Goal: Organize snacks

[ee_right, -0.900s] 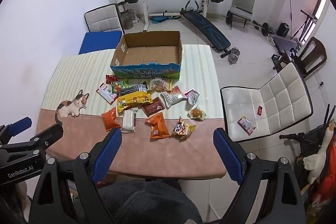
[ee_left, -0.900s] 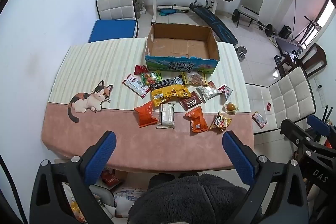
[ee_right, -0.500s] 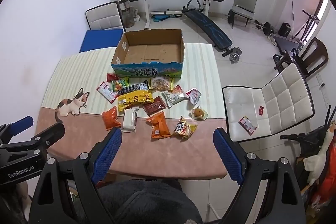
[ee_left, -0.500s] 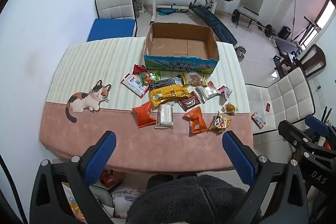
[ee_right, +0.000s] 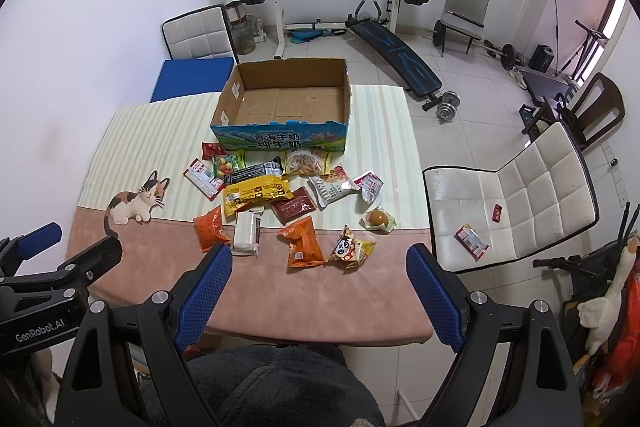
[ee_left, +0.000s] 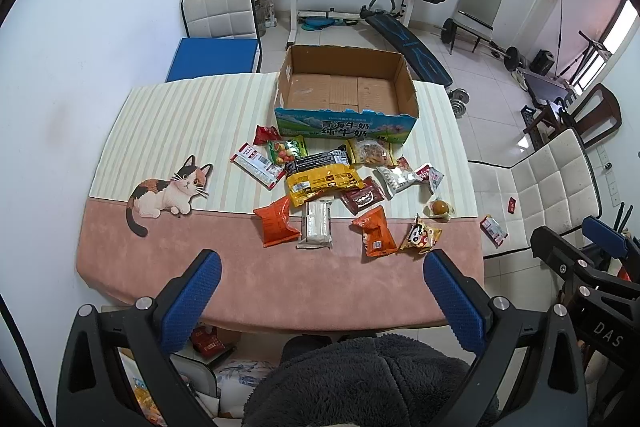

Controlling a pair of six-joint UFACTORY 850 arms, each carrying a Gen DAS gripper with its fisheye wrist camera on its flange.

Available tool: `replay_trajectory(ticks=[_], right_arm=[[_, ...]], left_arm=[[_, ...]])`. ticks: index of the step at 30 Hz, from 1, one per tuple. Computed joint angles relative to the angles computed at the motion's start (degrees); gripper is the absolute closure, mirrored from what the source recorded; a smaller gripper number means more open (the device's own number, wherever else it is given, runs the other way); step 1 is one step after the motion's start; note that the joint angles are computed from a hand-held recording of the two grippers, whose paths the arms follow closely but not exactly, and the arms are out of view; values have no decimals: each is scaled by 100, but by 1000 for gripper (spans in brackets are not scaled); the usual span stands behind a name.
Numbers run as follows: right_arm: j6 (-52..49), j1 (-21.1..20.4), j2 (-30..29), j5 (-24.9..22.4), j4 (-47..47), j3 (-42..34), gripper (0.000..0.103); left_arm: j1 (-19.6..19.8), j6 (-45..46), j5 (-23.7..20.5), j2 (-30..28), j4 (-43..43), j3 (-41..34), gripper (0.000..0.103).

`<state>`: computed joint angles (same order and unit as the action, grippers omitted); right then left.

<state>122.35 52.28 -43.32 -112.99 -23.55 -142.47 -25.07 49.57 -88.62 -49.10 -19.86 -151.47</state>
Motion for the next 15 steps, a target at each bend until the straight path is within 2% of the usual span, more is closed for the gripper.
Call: replay_trajectory(ticks=[5,6,8,15], right_arm=[[-15,-7,-24,-17,0,-37,12],[-25,-11,-27,-18,0,-44,12],[-5,-6,-1,10,5,-6,12],[-15,-18,18,30,2,26,12]], left_arm=[[0,-35,-69,-84,-2,-143,0],[1,-5,20,17,3,33,0],[18,-54,-168,-153,-6,-326,0],[19,-100,-330,-351,-7,-686,0]])
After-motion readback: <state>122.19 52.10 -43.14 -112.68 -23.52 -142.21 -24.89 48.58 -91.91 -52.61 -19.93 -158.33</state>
